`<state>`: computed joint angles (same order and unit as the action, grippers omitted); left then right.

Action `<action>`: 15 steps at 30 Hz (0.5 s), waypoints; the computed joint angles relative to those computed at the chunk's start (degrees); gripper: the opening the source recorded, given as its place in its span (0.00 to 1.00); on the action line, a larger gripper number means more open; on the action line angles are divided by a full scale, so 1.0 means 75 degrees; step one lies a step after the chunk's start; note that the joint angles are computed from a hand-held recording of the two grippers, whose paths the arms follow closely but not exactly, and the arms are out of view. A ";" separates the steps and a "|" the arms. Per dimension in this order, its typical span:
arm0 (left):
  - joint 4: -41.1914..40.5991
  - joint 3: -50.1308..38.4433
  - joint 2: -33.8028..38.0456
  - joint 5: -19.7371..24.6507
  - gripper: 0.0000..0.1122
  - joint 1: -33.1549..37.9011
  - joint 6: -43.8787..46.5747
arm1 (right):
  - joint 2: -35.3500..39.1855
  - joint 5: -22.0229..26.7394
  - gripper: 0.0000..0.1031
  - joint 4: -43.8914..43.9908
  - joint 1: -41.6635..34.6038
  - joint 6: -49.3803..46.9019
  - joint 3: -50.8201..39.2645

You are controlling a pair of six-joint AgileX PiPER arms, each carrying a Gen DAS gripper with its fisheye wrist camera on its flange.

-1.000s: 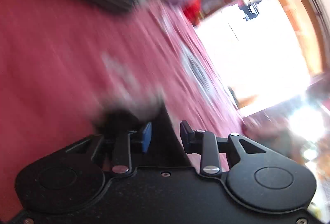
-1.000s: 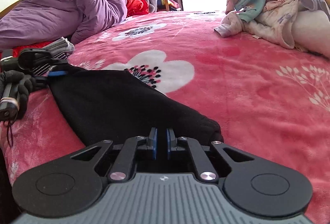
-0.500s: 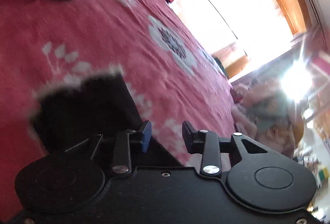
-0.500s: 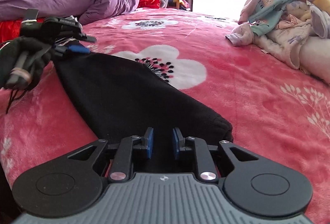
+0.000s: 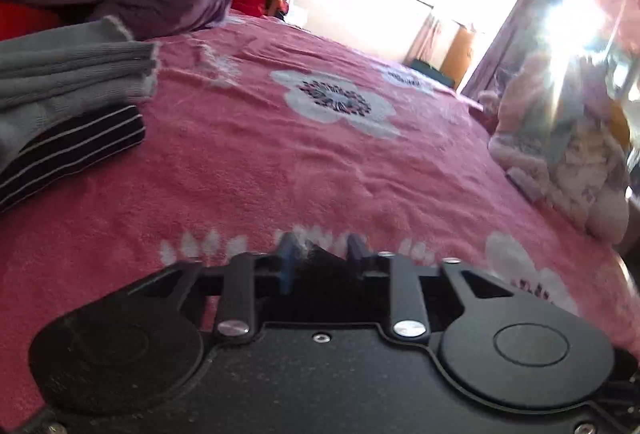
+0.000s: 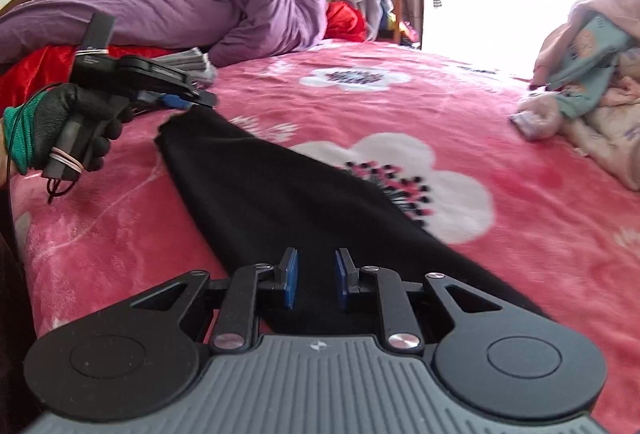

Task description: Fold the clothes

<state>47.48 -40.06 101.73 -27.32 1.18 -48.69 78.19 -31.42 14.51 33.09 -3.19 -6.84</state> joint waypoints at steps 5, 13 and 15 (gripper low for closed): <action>-0.2666 0.0055 0.0244 -0.0285 0.03 -0.0286 0.1795 | 0.0444 -0.0105 0.21 0.0655 0.0434 -0.0478 0.0039; -0.3430 0.0451 -0.0713 0.0248 0.29 -0.0351 0.2967 | -0.0209 -0.0147 0.23 0.1454 0.0860 -0.0762 0.0309; -0.1903 0.0697 -0.0915 -0.0239 0.28 -0.0264 0.1710 | -0.0308 -0.0430 0.28 0.1779 0.1150 -0.0819 0.0425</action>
